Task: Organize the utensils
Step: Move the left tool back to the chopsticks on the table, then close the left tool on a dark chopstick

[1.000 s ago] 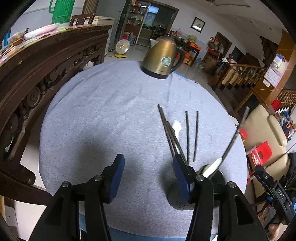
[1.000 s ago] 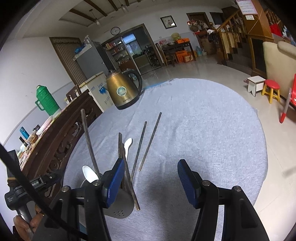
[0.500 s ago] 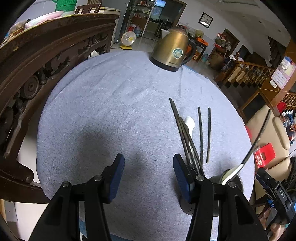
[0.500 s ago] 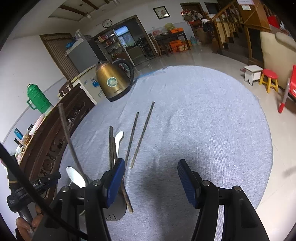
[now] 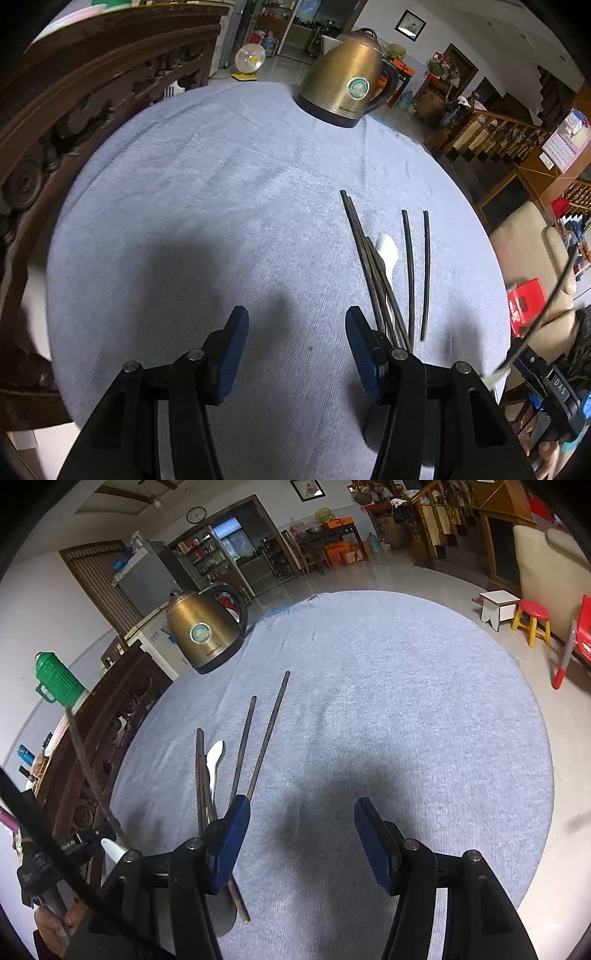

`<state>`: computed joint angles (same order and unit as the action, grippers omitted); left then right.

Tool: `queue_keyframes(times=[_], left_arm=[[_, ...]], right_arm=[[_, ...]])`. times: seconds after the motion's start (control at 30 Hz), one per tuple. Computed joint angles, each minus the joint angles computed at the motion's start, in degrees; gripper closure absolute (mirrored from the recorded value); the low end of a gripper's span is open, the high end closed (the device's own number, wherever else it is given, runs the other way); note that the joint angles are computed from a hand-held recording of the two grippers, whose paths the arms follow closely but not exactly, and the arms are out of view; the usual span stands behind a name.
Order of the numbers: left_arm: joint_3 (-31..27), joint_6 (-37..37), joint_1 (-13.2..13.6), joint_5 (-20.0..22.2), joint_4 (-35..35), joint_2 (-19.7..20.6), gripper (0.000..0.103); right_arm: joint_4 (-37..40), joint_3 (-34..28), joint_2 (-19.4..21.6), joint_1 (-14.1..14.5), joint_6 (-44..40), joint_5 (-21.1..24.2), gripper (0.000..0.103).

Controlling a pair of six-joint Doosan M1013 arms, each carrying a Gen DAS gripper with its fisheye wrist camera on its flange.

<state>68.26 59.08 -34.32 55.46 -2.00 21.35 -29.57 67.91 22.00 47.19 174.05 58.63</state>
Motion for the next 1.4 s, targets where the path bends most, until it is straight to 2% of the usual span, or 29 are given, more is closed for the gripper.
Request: queue_keyframes(times=[0.33, 0.53, 0.67, 0.93, 1.2, 1.4], left_arm=[[-8.24, 5.36, 0.63, 4.18, -2.87, 5.99, 0.048], [-13.92, 7.75, 1.22, 7.43, -4.95, 9.95, 0.050], [-16.24, 8.55, 1.52, 8.89, -5.32, 11.60, 0.054], [-21.23, 9.17, 1.67, 11.00, -6.64, 15.60, 0.054], [-25.62, 8.43, 1.54, 13.07, -6.78, 18.87, 0.054], [-27.01, 8.14, 1.30, 13.76, -5.26, 19.65, 0.054]], right_arm=[[4.80, -5.15, 3.38, -3.98, -9.27, -0.57, 0.045], [12.75, -9.85, 6.91, -7.63, -16.05, -1.22, 0.055], [16.75, -13.19, 9.53, -9.11, -19.51, -0.82, 0.056], [19.29, -15.54, 11.49, -9.83, -22.12, -1.38, 0.056], [20.21, -13.84, 10.79, -10.45, -21.35, -2.94, 0.056], [20.39, -13.06, 10.32, -10.62, -20.90, -3.59, 0.056]])
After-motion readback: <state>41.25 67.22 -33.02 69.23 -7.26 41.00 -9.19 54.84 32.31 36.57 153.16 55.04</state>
